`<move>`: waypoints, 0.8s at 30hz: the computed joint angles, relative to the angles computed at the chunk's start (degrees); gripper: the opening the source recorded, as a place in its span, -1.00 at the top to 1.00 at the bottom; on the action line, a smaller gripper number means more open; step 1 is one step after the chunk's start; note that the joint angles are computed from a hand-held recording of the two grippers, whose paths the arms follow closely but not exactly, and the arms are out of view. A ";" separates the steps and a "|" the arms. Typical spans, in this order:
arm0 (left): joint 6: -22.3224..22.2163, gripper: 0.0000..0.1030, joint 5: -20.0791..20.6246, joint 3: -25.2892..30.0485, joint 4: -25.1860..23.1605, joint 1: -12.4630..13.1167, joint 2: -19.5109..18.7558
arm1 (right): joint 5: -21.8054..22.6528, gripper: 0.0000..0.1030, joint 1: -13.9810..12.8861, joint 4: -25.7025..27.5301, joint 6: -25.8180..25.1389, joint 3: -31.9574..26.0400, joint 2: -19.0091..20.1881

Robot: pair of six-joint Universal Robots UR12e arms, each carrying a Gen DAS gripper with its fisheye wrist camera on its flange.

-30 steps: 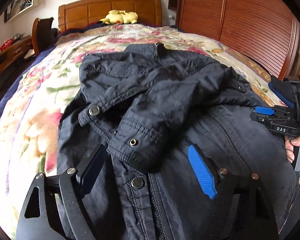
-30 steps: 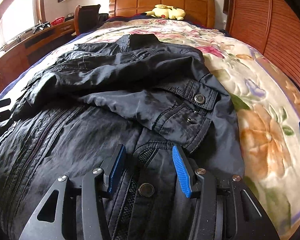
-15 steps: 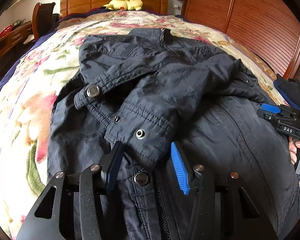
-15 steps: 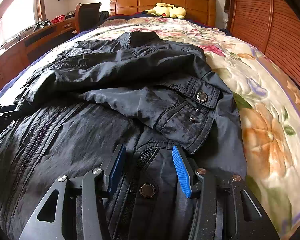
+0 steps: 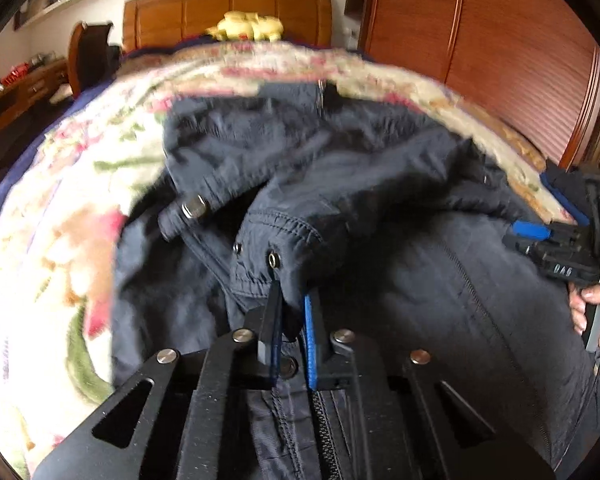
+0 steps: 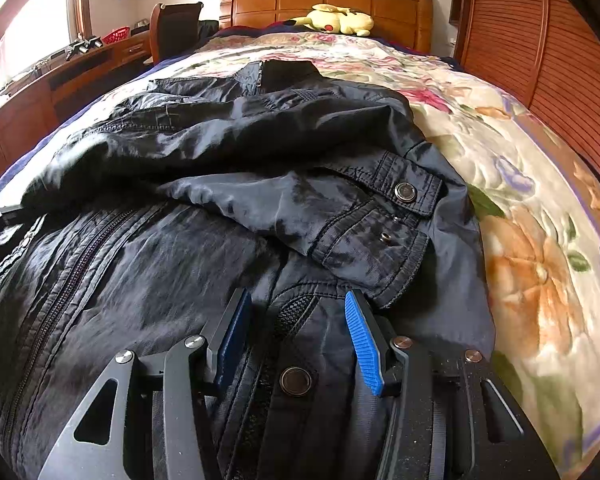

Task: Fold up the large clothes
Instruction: 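Grasp the navy jacket side edge with the left tool and fold it over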

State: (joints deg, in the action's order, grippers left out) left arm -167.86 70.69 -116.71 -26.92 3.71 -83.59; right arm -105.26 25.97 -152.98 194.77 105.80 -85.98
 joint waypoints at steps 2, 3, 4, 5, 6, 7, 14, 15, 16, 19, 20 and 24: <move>-0.58 0.83 -0.29 -0.48 2.42 0.55 0.65 | -0.02 0.01 0.02 0.01 -0.02 -0.01 0.02; -0.76 0.84 -0.35 -0.63 3.44 0.78 0.89 | 0.00 0.01 0.01 0.01 -0.07 0.02 0.00; -1.05 0.84 -0.41 -0.78 4.35 1.04 1.15 | 0.12 0.01 -0.08 -0.02 -0.22 0.11 -0.06; -1.19 0.84 -0.81 -0.80 4.62 1.40 1.40 | 0.13 0.01 -0.08 -0.02 -0.23 0.14 -0.07; -1.15 0.84 -1.29 -0.79 4.58 1.74 1.61 | 0.12 0.01 -0.08 -0.01 -0.22 0.15 -0.07; -1.12 0.84 -1.59 -0.85 4.61 1.99 1.79 | 0.10 0.01 -0.06 0.00 -0.21 0.08 -0.04; -0.14 0.84 -1.73 -1.22 3.92 2.02 2.35 | 0.20 0.01 -0.15 0.05 -0.37 0.07 -0.05; 0.13 0.84 -1.76 -1.34 3.66 2.04 2.56 | 0.20 0.01 -0.15 0.05 -0.37 0.07 -0.05; 0.55 0.81 -1.89 -1.43 3.32 2.07 2.72 | 0.24 0.01 -0.15 0.06 -0.34 0.06 -0.04; 1.68 0.71 -0.93 -2.08 3.75 2.27 3.44 | 0.56 0.01 -0.30 -0.09 -0.39 0.32 -0.22; 2.02 0.70 0.10 -2.47 4.43 2.26 3.79 | 0.67 0.01 -0.35 -0.13 -0.35 0.40 -0.28; 1.79 0.32 0.94 -4.09 5.97 3.58 5.54 | 0.84 0.01 -0.43 -0.02 -0.29 0.39 -0.30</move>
